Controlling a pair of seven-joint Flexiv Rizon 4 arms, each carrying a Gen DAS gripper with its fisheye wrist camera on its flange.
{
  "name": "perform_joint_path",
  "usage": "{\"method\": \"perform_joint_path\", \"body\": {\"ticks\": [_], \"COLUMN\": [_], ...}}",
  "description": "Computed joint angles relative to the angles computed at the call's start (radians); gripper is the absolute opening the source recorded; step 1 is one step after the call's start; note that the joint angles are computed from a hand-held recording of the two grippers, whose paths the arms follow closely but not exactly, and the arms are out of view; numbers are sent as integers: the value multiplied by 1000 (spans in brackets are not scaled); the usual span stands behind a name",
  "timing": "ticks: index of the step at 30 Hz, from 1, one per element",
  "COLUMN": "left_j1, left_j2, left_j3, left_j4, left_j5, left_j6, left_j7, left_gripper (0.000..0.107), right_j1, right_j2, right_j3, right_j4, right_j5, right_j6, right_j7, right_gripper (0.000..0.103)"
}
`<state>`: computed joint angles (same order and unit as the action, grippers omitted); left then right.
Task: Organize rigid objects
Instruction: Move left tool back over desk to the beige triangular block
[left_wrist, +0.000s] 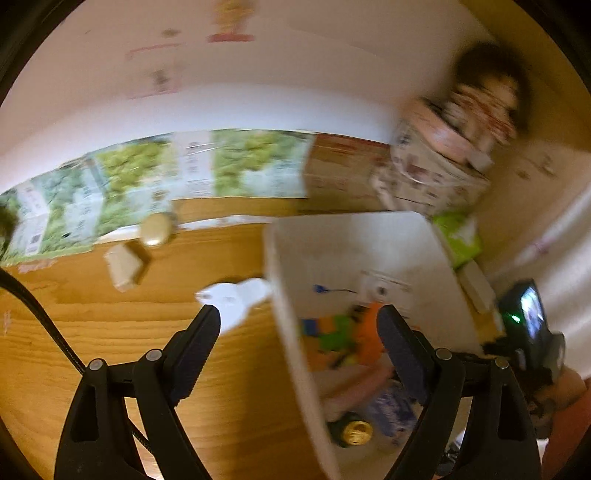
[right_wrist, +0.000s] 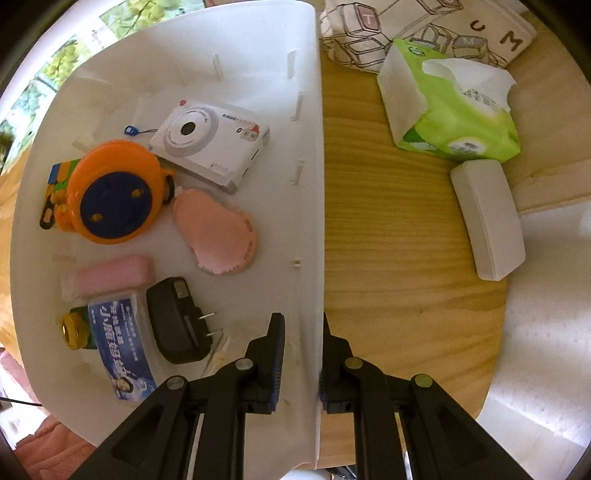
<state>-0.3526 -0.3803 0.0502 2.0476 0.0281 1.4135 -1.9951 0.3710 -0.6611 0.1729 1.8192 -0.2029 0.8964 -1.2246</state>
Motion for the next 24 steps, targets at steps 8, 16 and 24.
{"method": "perform_joint_path", "body": {"ticks": [8,16,24], "left_j1": [45,111,159], "left_j2": [-6,-64,-146], "left_j3": [92,113,101], "left_j4": [19,17,-11], "left_j5": [24,-28,-70], "left_j6": [-16,-37,-66], "left_j7": [-107,-217,-243], "left_gripper": [89,89,89], "right_j1": [9,12,19], "right_j2": [9,6,-6], "right_j3": [-13,-16,-18], "right_j4": [-17,-36,-55], "right_j5": [-1,-3,-12], "right_j6": [-38,-69,-97], "right_j7": [55,89,106], "right_gripper": [16,16,16]}}
